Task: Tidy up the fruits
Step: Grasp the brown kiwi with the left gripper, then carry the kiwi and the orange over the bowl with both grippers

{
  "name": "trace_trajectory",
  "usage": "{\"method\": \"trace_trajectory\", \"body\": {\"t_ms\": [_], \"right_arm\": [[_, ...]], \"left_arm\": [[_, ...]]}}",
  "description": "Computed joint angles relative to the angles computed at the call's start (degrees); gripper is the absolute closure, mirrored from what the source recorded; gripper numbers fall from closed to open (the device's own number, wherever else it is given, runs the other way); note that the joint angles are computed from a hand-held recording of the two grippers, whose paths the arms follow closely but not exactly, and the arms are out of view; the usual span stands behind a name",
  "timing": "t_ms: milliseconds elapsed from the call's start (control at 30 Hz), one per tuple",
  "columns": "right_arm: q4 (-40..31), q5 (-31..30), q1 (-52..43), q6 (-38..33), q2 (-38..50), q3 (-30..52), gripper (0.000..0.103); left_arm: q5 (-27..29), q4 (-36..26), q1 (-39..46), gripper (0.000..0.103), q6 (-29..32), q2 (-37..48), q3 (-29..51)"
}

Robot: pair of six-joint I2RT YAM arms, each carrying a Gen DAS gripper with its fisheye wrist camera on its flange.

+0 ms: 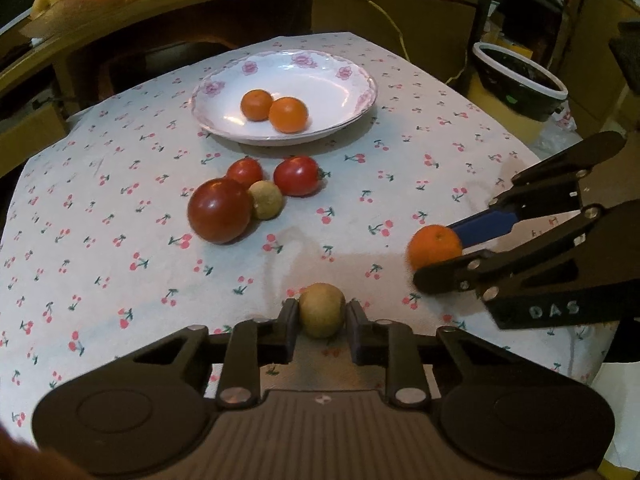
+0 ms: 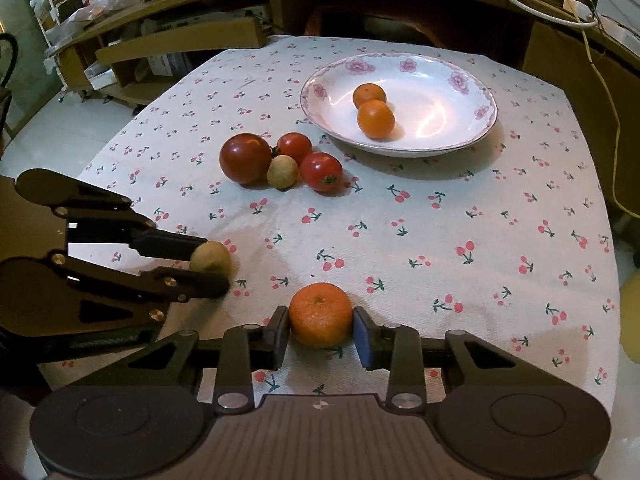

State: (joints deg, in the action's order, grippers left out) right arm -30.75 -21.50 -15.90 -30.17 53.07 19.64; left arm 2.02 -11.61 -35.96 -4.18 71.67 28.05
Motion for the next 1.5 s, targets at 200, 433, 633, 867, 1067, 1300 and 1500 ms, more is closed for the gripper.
{"method": "trace_trajectory", "body": {"t_ms": [200,433,633,867,1067,1300,1500], "right_arm": [[0.16,-1.25,0.16,0.91,0.49,1.13,0.068],[2.07,-2.94,-0.55,3.87,2.65,4.44,0.068],[6.25,-3.30,-0.19,7.50,6.94,7.64,0.068],[12.65,-0.90,1.76,11.59,12.74,10.62,0.068],[17.52,1.56,3.39,14.10,18.05,12.34,0.067],[20.66,2.42,4.32,14.43,22.05,13.82,0.067],[21.75,2.36,4.56,14.65,25.75,15.63,0.067]], "left_arm": [[0.66,0.75,0.28,0.072,-0.21,0.71,2.08],[0.89,1.97,2.79,0.072,0.46,3.62,6.72],[-0.33,3.65,4.28,0.073,2.32,7.48,11.44],[-1.66,5.97,5.40,0.073,3.99,13.90,16.56],[-2.32,7.81,6.38,0.073,4.83,18.87,19.68],[-2.27,8.30,7.32,0.073,4.37,21.98,21.86],[-1.51,8.44,8.10,0.073,4.11,24.07,22.99]]}}
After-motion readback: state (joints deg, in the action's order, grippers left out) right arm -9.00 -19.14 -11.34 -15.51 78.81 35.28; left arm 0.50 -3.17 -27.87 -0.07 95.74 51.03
